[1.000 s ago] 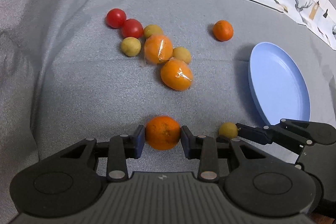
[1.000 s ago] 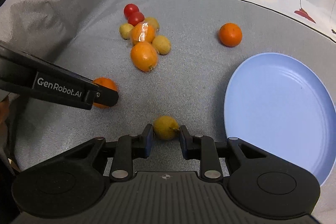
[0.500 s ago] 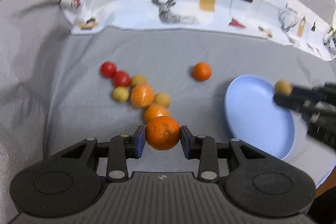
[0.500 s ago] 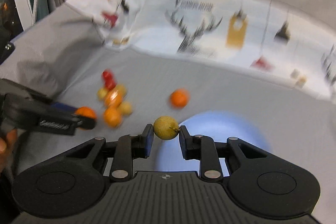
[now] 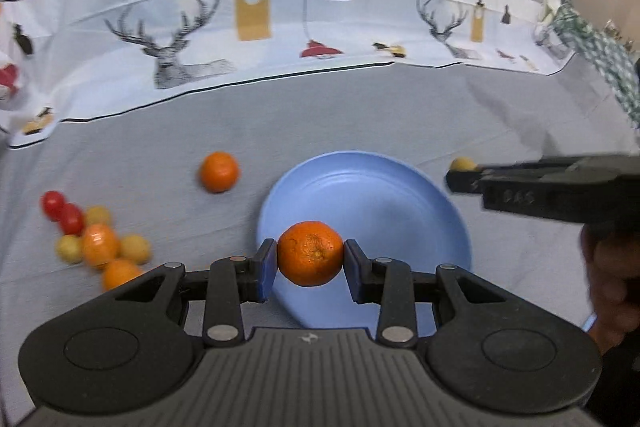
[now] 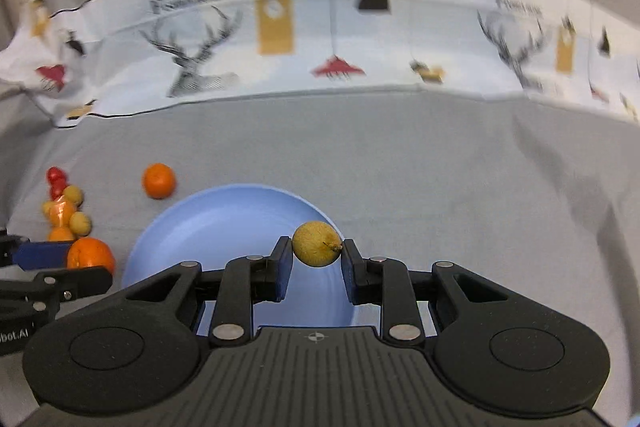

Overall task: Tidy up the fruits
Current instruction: 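Carry the mandarin in the left gripper over the plate while the right carries the lemon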

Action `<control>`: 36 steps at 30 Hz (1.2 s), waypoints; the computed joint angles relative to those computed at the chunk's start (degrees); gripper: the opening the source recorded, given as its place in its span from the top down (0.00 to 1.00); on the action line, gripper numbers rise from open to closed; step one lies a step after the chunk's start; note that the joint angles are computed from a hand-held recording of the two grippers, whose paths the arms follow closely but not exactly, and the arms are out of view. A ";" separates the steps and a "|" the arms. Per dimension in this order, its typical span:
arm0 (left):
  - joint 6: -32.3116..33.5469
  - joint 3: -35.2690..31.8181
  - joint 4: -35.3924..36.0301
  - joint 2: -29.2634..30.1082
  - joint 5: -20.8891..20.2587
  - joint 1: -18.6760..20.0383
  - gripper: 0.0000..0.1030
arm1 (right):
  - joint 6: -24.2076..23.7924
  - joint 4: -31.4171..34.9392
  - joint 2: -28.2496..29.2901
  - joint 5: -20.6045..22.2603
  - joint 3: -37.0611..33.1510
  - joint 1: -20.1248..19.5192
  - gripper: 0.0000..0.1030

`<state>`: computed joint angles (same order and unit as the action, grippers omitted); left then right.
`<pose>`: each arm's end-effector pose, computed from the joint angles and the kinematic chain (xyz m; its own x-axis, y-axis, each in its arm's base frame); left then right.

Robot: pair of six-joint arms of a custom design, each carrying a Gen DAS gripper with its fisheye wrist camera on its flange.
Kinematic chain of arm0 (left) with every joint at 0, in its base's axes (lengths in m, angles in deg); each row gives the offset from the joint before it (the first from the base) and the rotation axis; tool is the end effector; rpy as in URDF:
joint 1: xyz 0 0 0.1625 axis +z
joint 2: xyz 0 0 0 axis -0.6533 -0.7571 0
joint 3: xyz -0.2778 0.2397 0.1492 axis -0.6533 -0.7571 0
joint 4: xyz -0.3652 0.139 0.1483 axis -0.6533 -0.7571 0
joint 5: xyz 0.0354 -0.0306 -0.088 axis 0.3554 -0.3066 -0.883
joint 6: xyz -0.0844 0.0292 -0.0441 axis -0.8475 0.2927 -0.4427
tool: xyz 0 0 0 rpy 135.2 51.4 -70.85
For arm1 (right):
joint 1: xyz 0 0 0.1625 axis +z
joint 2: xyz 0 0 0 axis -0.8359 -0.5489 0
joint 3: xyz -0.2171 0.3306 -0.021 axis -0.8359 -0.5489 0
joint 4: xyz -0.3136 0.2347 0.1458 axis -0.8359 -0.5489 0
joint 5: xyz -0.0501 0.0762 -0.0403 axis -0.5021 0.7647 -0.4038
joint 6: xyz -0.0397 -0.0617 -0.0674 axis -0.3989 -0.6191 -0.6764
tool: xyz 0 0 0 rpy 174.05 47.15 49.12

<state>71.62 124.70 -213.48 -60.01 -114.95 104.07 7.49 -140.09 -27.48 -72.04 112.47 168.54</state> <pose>-0.0270 -0.5087 0.2775 -0.7823 0.0002 -0.6229 0.3996 0.7674 -0.5015 0.3264 -0.5890 -0.0500 -0.7360 -0.3536 0.5773 -0.6105 0.7152 -0.3403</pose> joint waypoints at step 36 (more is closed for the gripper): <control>0.52 -3.43 5.65 5.85 0.58 1.73 0.61 | -0.36 7.79 3.67 -3.71 -5.07 0.70 0.73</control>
<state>72.14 121.27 -207.83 -54.16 -114.37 105.80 7.13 -132.29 -23.82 -75.75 107.41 169.24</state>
